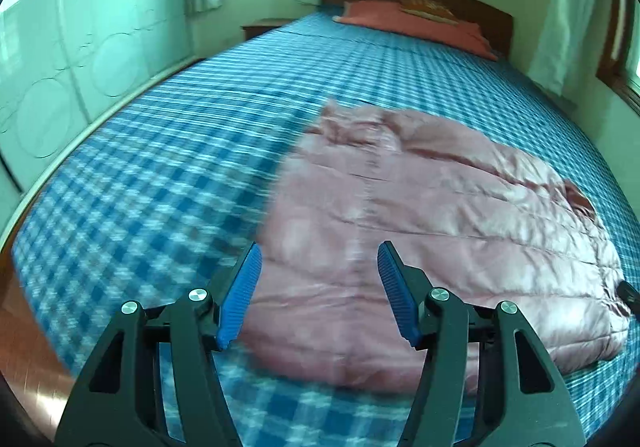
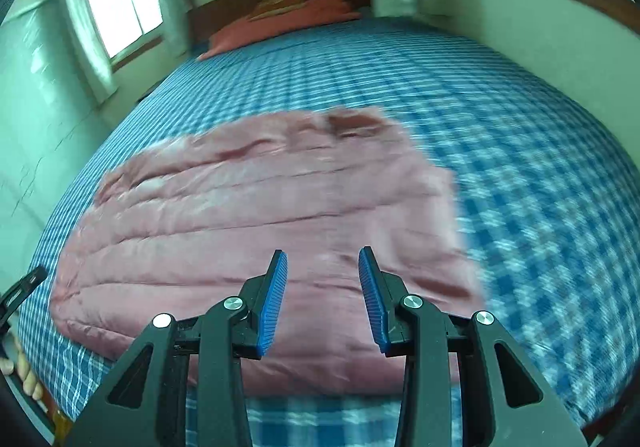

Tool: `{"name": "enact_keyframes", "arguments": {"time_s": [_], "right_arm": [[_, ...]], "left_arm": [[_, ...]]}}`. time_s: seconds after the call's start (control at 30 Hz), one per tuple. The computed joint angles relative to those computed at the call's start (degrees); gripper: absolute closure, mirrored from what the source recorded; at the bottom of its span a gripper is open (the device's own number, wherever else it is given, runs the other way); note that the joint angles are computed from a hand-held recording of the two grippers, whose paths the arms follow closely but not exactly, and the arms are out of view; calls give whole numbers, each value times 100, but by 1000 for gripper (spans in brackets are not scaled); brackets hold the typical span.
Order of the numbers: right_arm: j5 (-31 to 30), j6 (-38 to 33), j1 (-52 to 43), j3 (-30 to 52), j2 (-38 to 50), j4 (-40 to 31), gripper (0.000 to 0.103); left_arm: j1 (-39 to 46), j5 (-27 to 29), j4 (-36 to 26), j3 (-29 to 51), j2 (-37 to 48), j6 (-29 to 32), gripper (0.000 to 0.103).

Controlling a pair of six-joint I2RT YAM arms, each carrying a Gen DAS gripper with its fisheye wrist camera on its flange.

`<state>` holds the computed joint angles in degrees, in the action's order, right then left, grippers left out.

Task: Fold large clothes

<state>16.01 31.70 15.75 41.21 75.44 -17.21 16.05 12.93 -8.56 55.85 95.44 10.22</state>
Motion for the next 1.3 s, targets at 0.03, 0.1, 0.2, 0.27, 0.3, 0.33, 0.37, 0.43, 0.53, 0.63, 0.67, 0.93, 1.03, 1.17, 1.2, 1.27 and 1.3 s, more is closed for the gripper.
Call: {"name": "enact_keyframes", "arguments": {"time_s": [0.03, 0.1, 0.2, 0.27, 0.3, 0.33, 0.37, 0.43, 0.53, 0.63, 0.67, 0.93, 1.03, 1.17, 1.2, 1.27, 1.3], "right_arm": [[34, -68, 100, 228, 308, 50, 65], [61, -141, 264, 669, 808, 107, 65], [21, -251, 461, 1196, 1467, 168, 65], [-63, -288, 530, 1430, 1881, 206, 65], [-107, -303, 566, 1544, 2138, 199, 65], [-131, -316, 580, 1654, 2347, 156, 65], [-113, -328, 606, 1727, 2628, 190, 65], [-69, -314, 627, 1576, 2784, 525, 64], [-139, -253, 601, 1533, 2862, 615, 64], [-119, -212, 639, 1557, 2847, 565, 64], [-74, -207, 669, 1582, 2808, 493, 64], [193, -369, 581, 2262, 2659, -43, 64], [168, -424, 416, 2754, 2953, -240, 64], [95, -496, 304, 3104, 3342, -335, 64], [49, -538, 253, 3219, 3474, -366, 64], [4, -529, 234, 3360, 3768, -389, 64], [-17, -531, 212, 3370, 3841, -360, 64]], "left_arm": [[-159, -92, 16, 30, 51, -17, 43], [-553, -347, 108, 95, 188, -39, 43], [-1085, -657, 269, 237, 492, -147, 43], [-1284, -818, 280, 382, 788, -106, 43], [-1346, -896, 258, 467, 955, -71, 44], [-1418, -980, 232, 573, 1188, -80, 45], [-1451, -1032, 318, 595, 1351, -115, 45], [-1507, -1139, 541, 555, 1527, -125, 45], [-1577, -1258, 635, 555, 1664, -84, 45], [-1575, -1257, 534, 631, 1700, -54, 46], [-1595, -1300, 505, 622, 1647, 1, 46], [-1703, -1472, 397, 893, 1342, 60, 52], [-1791, -1636, 182, 1486, 1704, -38, 52], [-1952, -2011, 196, 1836, 2126, -30, 52], [-1967, -2049, 182, 1885, 2206, -14, 52], [-1990, -2120, 136, 2029, 2442, -16, 51], [-1985, -2123, 166, 2040, 2498, -25, 51]]}}
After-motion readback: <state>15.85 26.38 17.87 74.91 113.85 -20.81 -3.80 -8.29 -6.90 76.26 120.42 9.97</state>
